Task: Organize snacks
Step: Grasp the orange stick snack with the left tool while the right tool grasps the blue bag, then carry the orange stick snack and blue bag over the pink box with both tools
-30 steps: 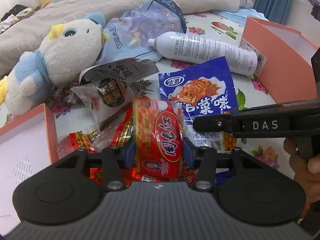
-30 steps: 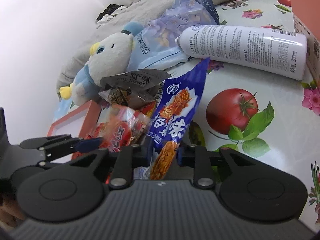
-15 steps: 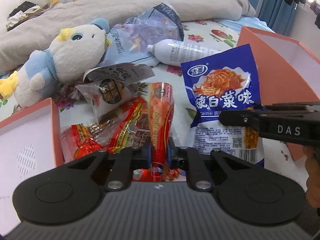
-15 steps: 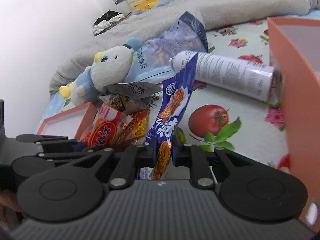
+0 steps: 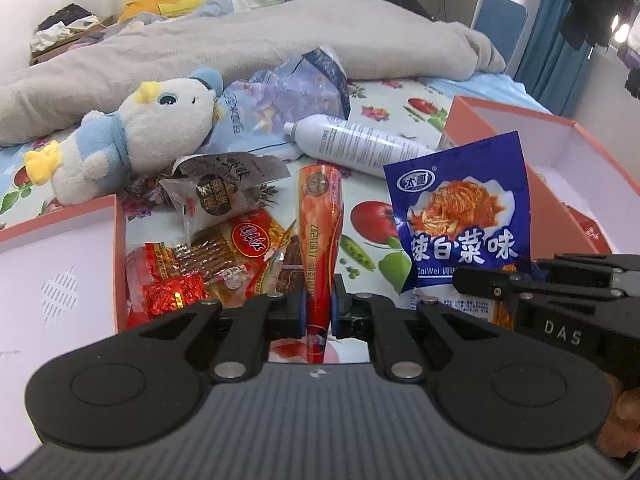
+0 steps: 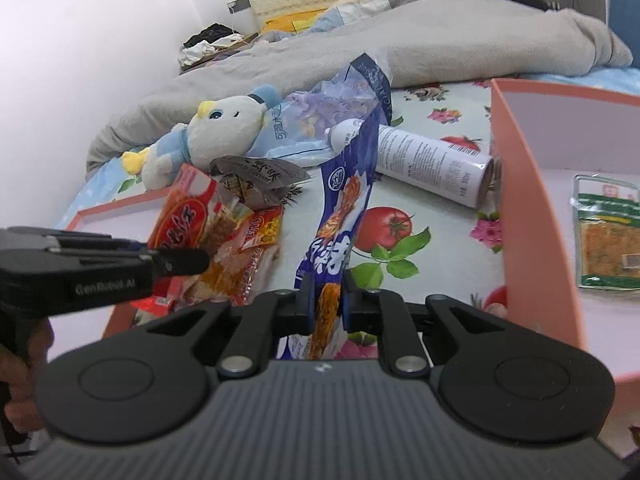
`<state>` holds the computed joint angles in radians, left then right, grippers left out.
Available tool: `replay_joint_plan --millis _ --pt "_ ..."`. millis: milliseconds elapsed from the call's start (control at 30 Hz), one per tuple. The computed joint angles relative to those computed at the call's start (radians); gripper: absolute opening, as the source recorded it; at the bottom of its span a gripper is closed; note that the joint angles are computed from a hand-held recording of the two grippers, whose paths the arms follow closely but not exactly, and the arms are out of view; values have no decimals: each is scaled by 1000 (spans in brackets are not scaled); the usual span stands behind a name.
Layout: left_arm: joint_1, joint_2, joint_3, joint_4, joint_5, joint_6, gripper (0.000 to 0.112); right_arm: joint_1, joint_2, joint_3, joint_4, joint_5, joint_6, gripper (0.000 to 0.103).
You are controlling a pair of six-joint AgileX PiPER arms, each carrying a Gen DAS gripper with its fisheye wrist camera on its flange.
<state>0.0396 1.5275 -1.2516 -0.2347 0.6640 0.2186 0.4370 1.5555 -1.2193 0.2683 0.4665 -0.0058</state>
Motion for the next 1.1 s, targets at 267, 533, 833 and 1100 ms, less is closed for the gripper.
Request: replay_joint_plan --millis 267,533,833,1100 --pt "-59 -80 54 73 -3 -118 11 17 -102 81 -145 -3 117 15" --pt "-128 -107 42 155 26 -254 11 1 -150 105 -146 30 94 14" --pt "-177 -97 -46 173 78 -316 11 -22 -178 58 -179 84 98 14" --pt "-225 -74 -178 204 154 -378 11 -74 -197 -15 -146 148 63 14"
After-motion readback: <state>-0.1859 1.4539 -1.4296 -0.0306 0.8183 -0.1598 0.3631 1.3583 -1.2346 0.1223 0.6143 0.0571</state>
